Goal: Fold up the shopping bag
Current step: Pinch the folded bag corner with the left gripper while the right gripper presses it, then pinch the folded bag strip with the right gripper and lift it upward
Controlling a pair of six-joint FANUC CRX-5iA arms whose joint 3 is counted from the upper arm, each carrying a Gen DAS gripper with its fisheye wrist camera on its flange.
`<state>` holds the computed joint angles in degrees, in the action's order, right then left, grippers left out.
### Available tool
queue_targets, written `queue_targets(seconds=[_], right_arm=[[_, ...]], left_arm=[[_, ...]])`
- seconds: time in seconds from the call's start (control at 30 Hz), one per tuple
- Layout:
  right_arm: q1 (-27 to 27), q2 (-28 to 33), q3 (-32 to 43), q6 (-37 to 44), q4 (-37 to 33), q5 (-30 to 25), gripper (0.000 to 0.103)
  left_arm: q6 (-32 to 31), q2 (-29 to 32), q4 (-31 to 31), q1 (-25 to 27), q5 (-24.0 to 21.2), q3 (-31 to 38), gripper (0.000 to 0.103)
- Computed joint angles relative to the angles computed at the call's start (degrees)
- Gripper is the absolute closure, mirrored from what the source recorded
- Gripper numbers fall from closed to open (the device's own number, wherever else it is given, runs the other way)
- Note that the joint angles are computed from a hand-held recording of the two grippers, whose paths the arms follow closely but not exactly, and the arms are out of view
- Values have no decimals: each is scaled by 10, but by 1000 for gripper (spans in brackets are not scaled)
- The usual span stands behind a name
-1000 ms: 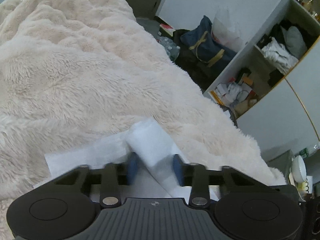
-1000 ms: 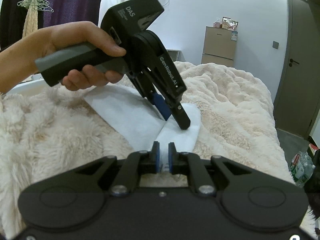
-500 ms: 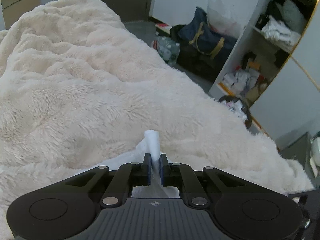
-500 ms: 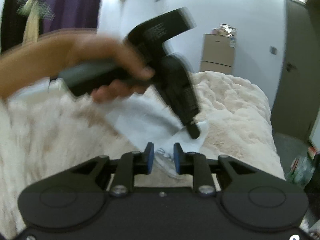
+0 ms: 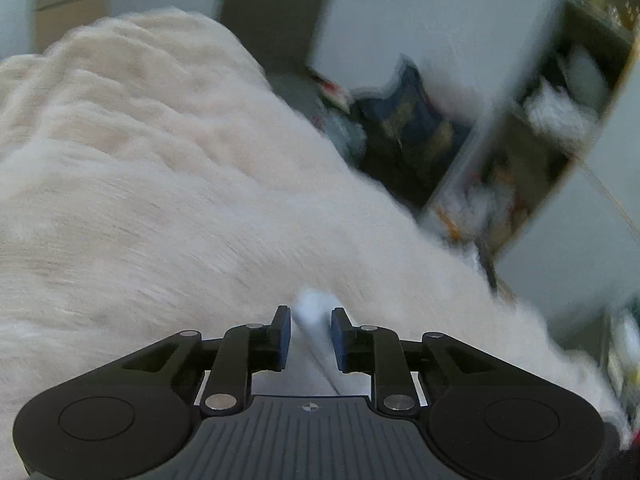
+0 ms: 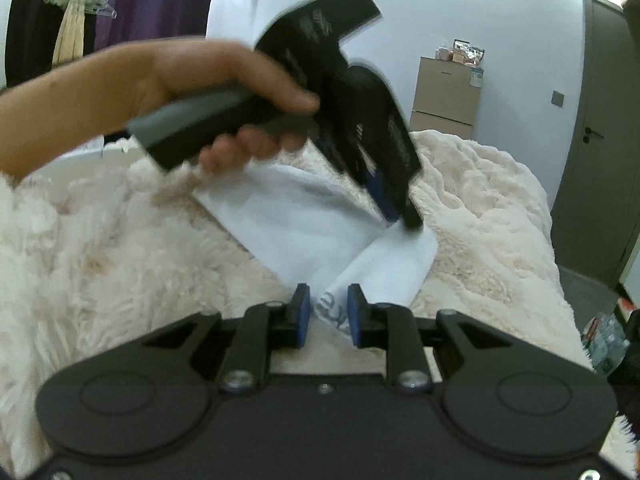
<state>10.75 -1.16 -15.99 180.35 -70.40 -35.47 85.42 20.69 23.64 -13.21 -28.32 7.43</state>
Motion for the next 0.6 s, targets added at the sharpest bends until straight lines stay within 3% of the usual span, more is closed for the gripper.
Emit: queue_targets(seconds=[0.03,0.07,0.17,0.27,0.33,0.37,0.47,0.53,0.6], right_arm=[[6,-2,-3,2,1,9,82],[10,-4,-5,2,2,15,82],[18,-9,-10,0,6,27,82],[23,-6,-8,3,10,33,82],[21,-2,-5,12,12,28,82],[16,0,-2,13,16,17,82],[-9,6,15,12,29,-41,81],[-62,34,53,-26,9,-136,69],[-120,74,91,-106,-41,-217,67]], left_arm=[[-50,-20,65,-1,43,-44,94],[-95,-29,108,-5,56,-66,94],[-167,-49,134,-21,49,-90,94],[-121,-27,58,-31,4,-54,94],[-20,1,-50,-37,-27,-4,94],[3,7,-70,-38,-32,4,94],[-41,9,1,-29,-1,-35,94],[-73,6,41,-26,13,-54,94],[-102,5,78,-24,22,-68,94]])
